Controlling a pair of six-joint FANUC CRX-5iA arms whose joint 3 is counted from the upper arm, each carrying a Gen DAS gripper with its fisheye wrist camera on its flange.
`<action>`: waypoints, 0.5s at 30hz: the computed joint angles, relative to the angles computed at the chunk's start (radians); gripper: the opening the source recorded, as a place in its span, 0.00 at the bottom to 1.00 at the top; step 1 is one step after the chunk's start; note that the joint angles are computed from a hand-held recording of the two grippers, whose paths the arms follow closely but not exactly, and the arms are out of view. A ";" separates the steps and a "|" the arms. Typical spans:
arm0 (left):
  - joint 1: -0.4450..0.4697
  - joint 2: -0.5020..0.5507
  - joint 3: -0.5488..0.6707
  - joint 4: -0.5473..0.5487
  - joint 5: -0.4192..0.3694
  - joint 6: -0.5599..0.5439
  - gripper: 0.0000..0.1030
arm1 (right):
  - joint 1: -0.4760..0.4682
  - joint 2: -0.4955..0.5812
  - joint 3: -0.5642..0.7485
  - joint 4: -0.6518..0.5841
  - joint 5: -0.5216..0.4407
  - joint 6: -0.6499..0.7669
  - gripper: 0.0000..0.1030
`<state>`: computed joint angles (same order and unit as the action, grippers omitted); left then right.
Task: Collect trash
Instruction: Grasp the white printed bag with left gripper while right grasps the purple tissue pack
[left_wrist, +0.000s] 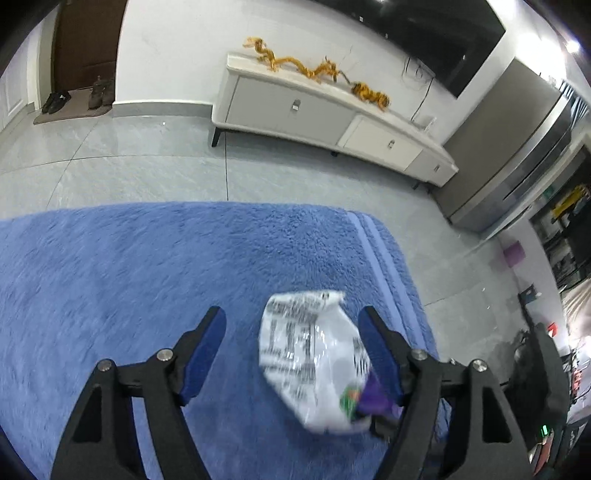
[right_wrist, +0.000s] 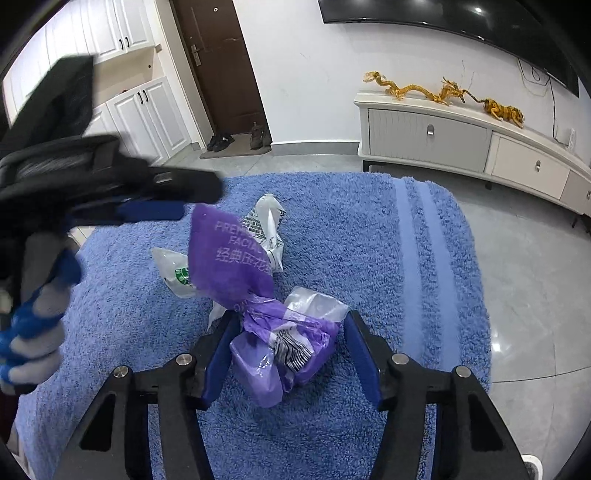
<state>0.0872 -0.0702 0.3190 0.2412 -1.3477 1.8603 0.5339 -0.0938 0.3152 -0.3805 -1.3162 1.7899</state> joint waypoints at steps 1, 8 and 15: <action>-0.013 0.033 0.032 -0.012 -0.022 0.003 0.71 | -0.003 0.001 0.000 -0.005 -0.001 0.001 0.54; -0.072 0.142 0.126 -0.074 -0.113 0.023 0.71 | -0.010 0.012 0.002 -0.020 0.000 0.014 0.54; -0.090 0.104 0.084 -0.121 -0.085 0.024 0.58 | -0.022 0.009 0.003 -0.043 -0.003 0.031 0.41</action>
<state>-0.0030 0.0337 0.4028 0.1204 -1.4328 1.8846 0.5118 -0.0846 0.3178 -0.4234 -1.3188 1.8212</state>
